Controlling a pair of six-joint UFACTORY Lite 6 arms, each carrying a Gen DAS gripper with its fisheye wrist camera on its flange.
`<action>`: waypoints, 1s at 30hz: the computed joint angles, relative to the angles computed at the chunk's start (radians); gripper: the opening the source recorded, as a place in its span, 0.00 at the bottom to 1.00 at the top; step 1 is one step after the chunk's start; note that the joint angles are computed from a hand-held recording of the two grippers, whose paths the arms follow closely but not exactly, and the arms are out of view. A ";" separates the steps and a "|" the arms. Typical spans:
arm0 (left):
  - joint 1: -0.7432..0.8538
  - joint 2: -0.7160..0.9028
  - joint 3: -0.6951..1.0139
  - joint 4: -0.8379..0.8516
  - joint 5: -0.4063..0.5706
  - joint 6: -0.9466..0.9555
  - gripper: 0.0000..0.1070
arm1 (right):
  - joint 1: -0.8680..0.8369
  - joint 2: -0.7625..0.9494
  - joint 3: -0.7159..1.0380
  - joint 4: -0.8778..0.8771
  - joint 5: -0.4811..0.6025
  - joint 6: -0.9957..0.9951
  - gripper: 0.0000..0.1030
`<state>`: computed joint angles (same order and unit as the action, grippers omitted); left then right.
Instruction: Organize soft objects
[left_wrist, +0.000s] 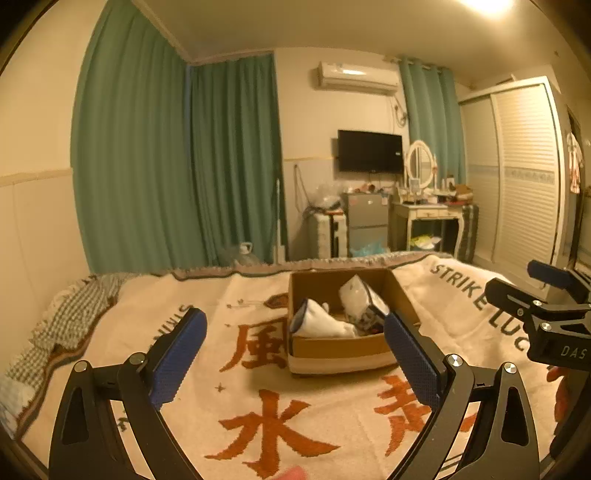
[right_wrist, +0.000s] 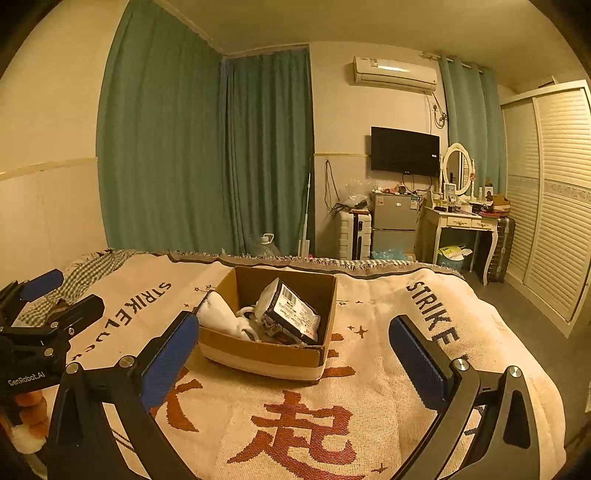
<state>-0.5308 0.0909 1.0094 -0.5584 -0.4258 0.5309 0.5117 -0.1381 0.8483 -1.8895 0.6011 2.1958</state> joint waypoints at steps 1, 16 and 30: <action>0.000 -0.002 -0.004 0.003 -0.003 -0.005 0.92 | 0.001 0.000 -0.001 -0.001 0.002 0.000 1.00; 0.006 -0.018 -0.017 0.031 0.009 -0.038 0.92 | 0.019 0.027 0.021 0.022 0.006 -0.016 1.00; 0.016 -0.018 -0.006 0.042 0.033 -0.051 0.92 | 0.021 0.046 0.034 0.016 0.002 -0.006 1.00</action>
<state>-0.5146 0.0724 1.0030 -0.5159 -0.3929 0.4796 0.5325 -0.0924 0.8825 -1.8733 0.6033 2.1895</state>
